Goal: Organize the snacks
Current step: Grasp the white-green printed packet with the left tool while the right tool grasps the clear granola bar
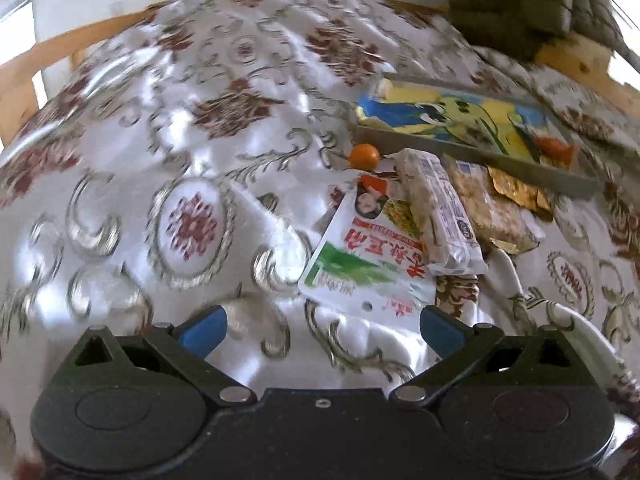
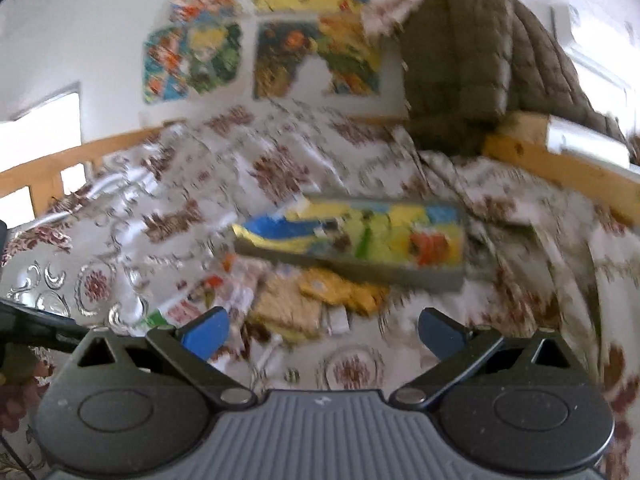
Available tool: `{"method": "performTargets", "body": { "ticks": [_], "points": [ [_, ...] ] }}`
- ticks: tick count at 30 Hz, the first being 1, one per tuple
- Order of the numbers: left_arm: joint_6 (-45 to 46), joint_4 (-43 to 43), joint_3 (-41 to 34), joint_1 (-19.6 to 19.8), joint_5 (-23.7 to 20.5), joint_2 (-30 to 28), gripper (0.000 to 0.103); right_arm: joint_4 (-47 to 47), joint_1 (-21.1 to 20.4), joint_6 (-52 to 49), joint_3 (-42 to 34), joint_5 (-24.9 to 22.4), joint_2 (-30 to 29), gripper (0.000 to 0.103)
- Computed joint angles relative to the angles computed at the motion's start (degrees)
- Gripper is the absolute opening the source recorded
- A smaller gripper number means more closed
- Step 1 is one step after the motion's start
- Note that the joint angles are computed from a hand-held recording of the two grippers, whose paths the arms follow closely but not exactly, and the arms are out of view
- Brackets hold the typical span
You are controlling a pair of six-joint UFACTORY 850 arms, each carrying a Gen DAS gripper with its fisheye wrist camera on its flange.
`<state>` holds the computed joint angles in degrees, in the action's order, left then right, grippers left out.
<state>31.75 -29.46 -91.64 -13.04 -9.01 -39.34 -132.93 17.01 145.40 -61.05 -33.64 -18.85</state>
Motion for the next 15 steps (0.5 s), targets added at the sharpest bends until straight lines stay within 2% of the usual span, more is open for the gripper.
{"method": "performTargets", "body": {
  "ticks": [5,9,12,15],
  "points": [
    [1.5,8.0,-6.1,-0.2,-1.0,-3.8,0.102,-3.9,-1.3,2.5,-4.6,3.5,-3.3,0.103],
    [-1.2,15.3,-13.3,-0.1,-6.7,-7.8,0.102,-13.2,-2.5,9.6,-7.7,7.6,-5.8,0.103],
    [2.9,13.2,-18.1,0.4,-11.1,-10.6,0.102,-21.2,-3.2,15.8,-10.2,10.7,-8.1,0.103],
    [7.0,10.4,-22.0,0.9,-13.5,-13.1,0.102,-34.6,-4.3,28.6,-12.9,14.4,-10.4,0.103]
  ]
}}
